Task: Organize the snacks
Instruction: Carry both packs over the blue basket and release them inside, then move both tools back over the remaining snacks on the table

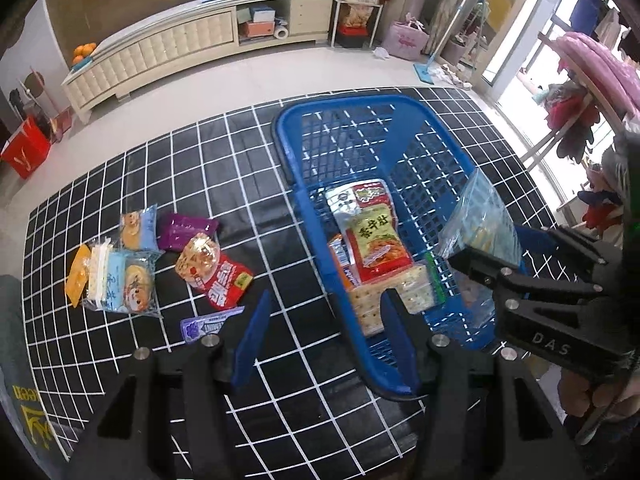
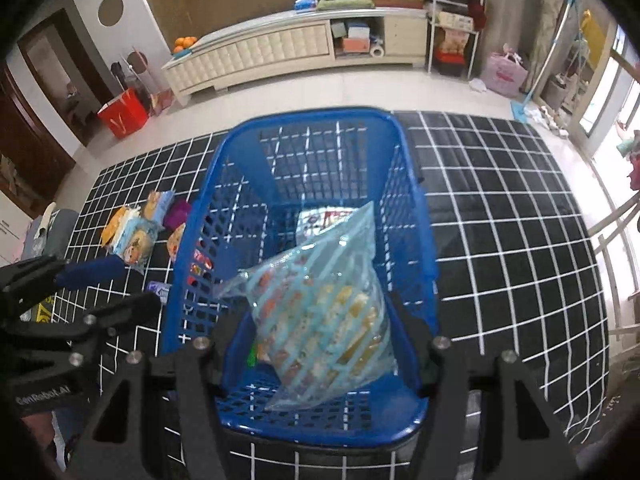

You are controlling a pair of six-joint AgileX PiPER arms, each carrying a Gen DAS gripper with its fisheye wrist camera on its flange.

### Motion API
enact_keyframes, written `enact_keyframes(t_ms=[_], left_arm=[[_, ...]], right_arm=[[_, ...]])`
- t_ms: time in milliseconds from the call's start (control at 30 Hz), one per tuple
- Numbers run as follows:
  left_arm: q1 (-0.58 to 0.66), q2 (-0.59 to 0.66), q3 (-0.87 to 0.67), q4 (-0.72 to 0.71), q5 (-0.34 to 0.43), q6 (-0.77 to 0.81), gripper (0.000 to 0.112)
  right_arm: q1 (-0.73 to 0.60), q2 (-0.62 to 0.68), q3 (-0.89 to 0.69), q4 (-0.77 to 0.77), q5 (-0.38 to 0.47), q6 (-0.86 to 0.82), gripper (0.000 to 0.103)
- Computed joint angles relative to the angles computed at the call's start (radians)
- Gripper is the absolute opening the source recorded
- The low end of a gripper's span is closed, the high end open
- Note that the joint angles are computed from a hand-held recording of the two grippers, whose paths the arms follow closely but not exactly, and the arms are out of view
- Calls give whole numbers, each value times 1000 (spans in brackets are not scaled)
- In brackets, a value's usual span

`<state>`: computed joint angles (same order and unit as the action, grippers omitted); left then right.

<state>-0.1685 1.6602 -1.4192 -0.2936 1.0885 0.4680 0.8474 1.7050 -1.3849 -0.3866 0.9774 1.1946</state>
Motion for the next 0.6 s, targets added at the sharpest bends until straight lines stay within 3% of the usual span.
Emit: enact_keyframes(t_ms=[167, 233, 400, 600], left_arm=[[19, -2, 6, 1, -10, 5, 55], [29, -10, 12, -5, -9, 18, 55], [65, -66, 53, -1, -29, 51, 55], [179, -115, 56, -56, 5, 170, 55]], right_arm=[[3, 59, -72, 32, 80, -66, 74], [15, 49, -73, 17, 90, -42, 88], [59, 20, -109, -35, 138, 24, 88], [132, 70, -244, -85, 196, 40, 88]])
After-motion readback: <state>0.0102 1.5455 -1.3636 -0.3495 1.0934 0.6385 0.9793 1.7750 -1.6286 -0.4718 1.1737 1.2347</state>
